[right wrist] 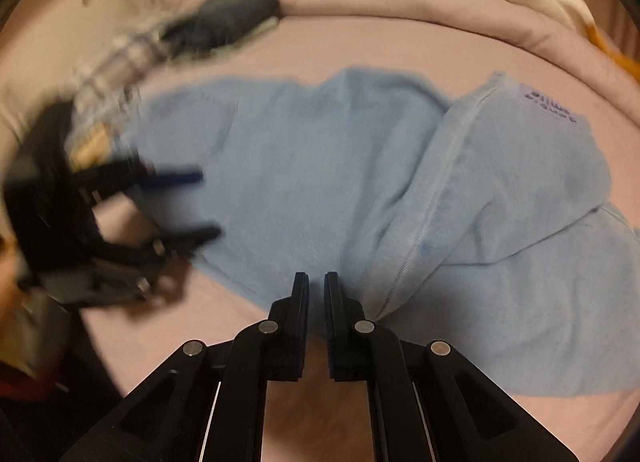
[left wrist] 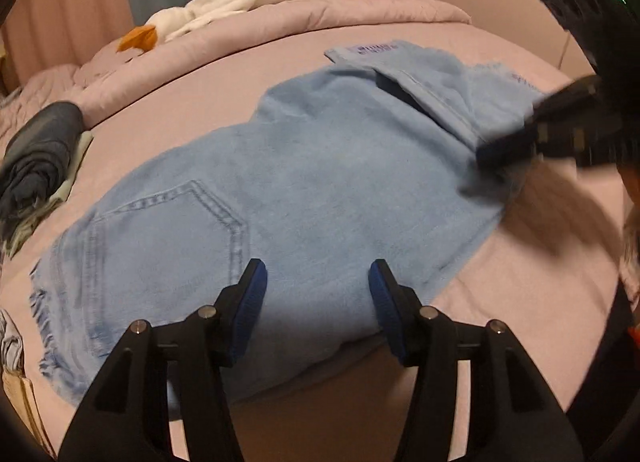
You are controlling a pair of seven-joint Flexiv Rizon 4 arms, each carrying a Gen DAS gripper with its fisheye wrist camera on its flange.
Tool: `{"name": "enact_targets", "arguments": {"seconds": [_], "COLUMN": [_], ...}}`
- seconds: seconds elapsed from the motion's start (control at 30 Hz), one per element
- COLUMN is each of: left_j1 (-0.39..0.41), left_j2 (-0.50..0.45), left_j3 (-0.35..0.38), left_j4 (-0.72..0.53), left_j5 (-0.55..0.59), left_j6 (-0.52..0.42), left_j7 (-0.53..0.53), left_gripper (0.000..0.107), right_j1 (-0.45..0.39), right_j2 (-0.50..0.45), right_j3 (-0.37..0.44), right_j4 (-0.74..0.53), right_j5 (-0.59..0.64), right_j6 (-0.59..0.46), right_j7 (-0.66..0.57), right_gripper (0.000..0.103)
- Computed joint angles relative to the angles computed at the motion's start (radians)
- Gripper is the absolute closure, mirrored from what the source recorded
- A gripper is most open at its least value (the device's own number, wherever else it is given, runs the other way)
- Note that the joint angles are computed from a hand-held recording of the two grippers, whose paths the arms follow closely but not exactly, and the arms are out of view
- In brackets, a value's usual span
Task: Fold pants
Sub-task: 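Open both tools and release the pants folded in half lengthwise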
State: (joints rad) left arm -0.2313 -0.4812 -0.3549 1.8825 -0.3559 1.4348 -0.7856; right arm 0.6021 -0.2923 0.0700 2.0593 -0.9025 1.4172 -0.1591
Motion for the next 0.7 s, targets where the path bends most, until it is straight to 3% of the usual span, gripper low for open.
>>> {"name": "enact_targets", "arguments": {"seconds": [0.03,0.07,0.1,0.17,0.23,0.33,0.47,0.53,0.57,0.6,0.63,0.67,0.7], "left_j1": [0.020,0.041,0.057,0.098,0.102,0.081,0.048,0.004,-0.021,-0.032,-0.037,-0.041,-0.046], "left_j2": [0.003,0.001,-0.004,-0.011,-0.035,-0.069,-0.087,-0.090,-0.093,-0.093,-0.093,-0.091,-0.088], "left_j3": [-0.028,-0.065,-0.093,-0.169,-0.202,-0.219,-0.218,-0.174,-0.148,-0.137,-0.134,-0.132,-0.127], "left_j4": [0.003,0.004,-0.002,0.000,-0.034,-0.079,-0.109,-0.120,-0.126,-0.127,-0.125,-0.123,-0.122], "left_j5": [-0.018,-0.040,-0.058,-0.110,-0.147,-0.199,-0.273,-0.269,-0.257,-0.256,-0.259,-0.261,-0.261], "left_j6": [0.008,0.019,0.018,0.011,-0.029,-0.087,-0.177,-0.185,-0.178,-0.175,-0.169,-0.166,-0.166], "left_j7": [0.010,0.023,0.035,0.063,0.075,0.088,0.093,0.089,0.087,0.090,0.097,0.102,0.102], "left_gripper": [0.053,0.053,0.052,0.051,0.051,0.051,0.051,0.051,0.051,0.051,0.051,0.051,0.051], "right_j1": [0.003,-0.001,-0.014,-0.044,-0.088,-0.136,-0.145,-0.153,-0.136,-0.114,-0.111,-0.110,-0.105], "right_j2": [0.019,0.033,0.045,0.045,0.007,-0.082,-0.205,-0.257,-0.270,-0.273,-0.264,-0.242,-0.214], "right_j3": [-0.035,-0.053,-0.072,-0.083,-0.061,-0.004,0.053,0.070,0.056,0.033,0.026,0.018,0.003], "right_j4": [0.006,0.005,-0.004,-0.035,-0.101,-0.238,-0.464,-0.537,-0.560,-0.561,-0.542,-0.505,-0.461], "right_j5": [-0.043,-0.069,-0.088,-0.089,-0.006,0.185,0.400,0.497,0.493,0.460,0.456,0.456,0.440], "right_j6": [0.018,0.016,0.005,-0.038,-0.103,-0.221,-0.525,-0.600,-0.654,-0.679,-0.650,-0.600,-0.554], "right_j7": [0.046,0.086,0.147,0.238,0.237,0.119,-0.116,-0.191,-0.215,-0.234,-0.237,-0.214,-0.179], "right_gripper": [0.092,0.080,0.058,0.035,0.035,0.035,0.035,0.040,0.058,0.069,0.080,0.098,0.098]}}
